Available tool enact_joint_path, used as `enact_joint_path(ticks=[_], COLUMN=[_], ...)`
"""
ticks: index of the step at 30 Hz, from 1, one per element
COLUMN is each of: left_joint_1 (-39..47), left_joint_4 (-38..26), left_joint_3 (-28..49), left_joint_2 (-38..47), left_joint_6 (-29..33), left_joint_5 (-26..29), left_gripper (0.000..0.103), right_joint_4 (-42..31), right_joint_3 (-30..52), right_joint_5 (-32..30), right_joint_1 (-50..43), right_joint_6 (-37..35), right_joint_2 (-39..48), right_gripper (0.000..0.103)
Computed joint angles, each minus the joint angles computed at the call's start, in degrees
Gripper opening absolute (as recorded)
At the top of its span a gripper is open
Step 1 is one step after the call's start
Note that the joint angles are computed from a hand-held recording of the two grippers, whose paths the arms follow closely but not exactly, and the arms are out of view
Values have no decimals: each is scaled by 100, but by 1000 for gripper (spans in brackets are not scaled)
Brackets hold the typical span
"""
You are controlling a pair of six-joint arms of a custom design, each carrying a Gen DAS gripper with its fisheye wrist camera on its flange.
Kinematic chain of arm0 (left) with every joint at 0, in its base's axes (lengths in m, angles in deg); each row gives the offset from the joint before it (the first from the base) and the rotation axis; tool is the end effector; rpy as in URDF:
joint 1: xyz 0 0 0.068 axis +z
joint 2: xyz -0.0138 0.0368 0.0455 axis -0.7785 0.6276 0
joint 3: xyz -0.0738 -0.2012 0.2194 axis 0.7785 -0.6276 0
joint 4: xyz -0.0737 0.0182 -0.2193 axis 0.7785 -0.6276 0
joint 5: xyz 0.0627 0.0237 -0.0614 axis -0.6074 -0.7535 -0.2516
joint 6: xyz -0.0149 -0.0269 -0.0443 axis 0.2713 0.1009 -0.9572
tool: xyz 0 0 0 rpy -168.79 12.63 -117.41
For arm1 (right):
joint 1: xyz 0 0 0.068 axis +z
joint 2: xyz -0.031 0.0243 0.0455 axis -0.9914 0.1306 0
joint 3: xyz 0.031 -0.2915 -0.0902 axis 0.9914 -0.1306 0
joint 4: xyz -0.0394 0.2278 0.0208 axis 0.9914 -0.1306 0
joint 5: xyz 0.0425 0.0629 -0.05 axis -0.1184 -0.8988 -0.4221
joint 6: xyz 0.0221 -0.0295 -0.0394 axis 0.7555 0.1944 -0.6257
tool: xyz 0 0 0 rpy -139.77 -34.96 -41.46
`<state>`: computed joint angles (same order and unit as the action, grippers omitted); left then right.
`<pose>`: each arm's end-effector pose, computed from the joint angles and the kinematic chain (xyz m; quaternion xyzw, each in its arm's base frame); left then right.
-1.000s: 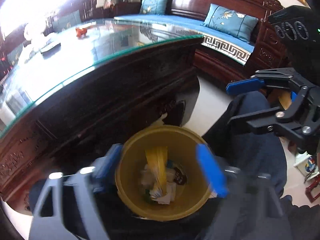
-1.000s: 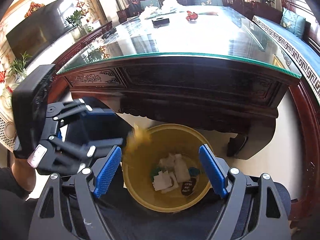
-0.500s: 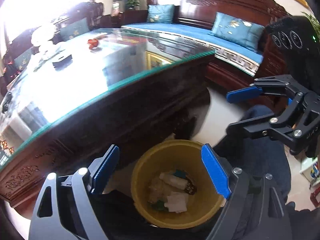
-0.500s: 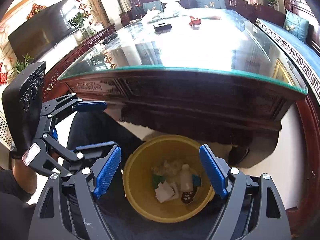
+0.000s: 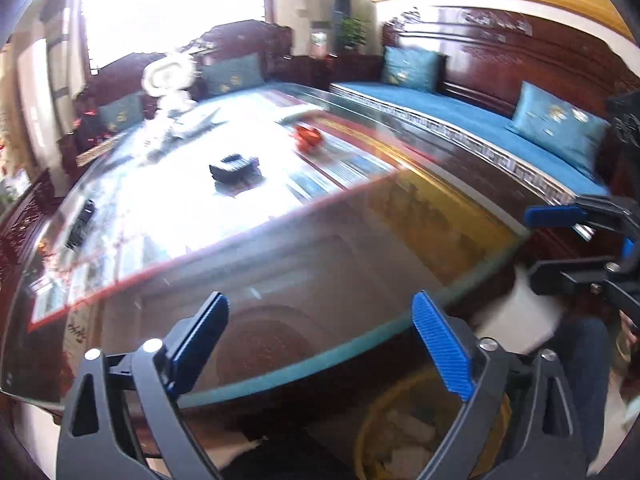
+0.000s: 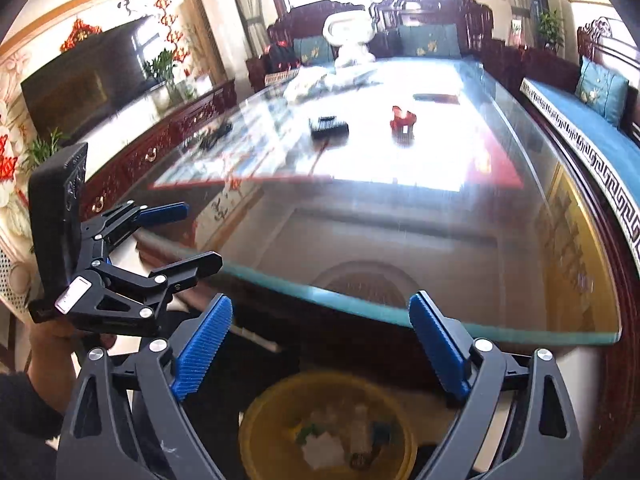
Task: Collect trash
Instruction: 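Move both tools back from the bin to the table, then grasp the orange crumpled paper with the right tool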
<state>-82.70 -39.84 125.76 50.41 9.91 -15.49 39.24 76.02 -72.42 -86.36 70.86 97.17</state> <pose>0.2984 -0.1785 0.2531 0.2105 0.8799 -0.0670 0.4208 0.2522 -0.0013 0.2698 -0.1246 0.9015 0.1679 0.3790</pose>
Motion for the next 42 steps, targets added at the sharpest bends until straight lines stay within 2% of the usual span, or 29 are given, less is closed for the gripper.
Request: enact_joint_path(ticks=[5, 9, 14, 22, 36, 40, 42], left_joint_1=[324, 603, 977, 1167, 1310, 1374, 1390], left_joint_4=[-268, -328, -874, -1931, -3188, -3388, -3585], left_joint_3=[1057, 1741, 2851, 4887, 7456, 7992, 8374], left_joint_2=[613, 1075, 1776, 3085, 4606, 4859, 5025], left_joint_6=[-149, -476, -828, -784, -812, -922, -997], left_joint_5=[56, 23, 352, 410, 534, 555, 541], left_gripper=[99, 99, 99, 99, 99, 99, 99], right_joint_4=[307, 323, 269, -17, -513, -1006, -1434], right_joint_3=[786, 1535, 2439, 3669, 5381, 6462, 7365], right_joint_5=[-37, 516, 784, 1060, 1038, 1135, 1334], right_joint_1=[15, 147, 192, 285, 250, 307, 383], right_joint_6=[411, 672, 934, 754, 703, 756, 727], right_joint_2=[709, 1395, 2243, 3275, 4573, 5206, 5712], right_gripper=[94, 94, 94, 94, 93, 93, 90])
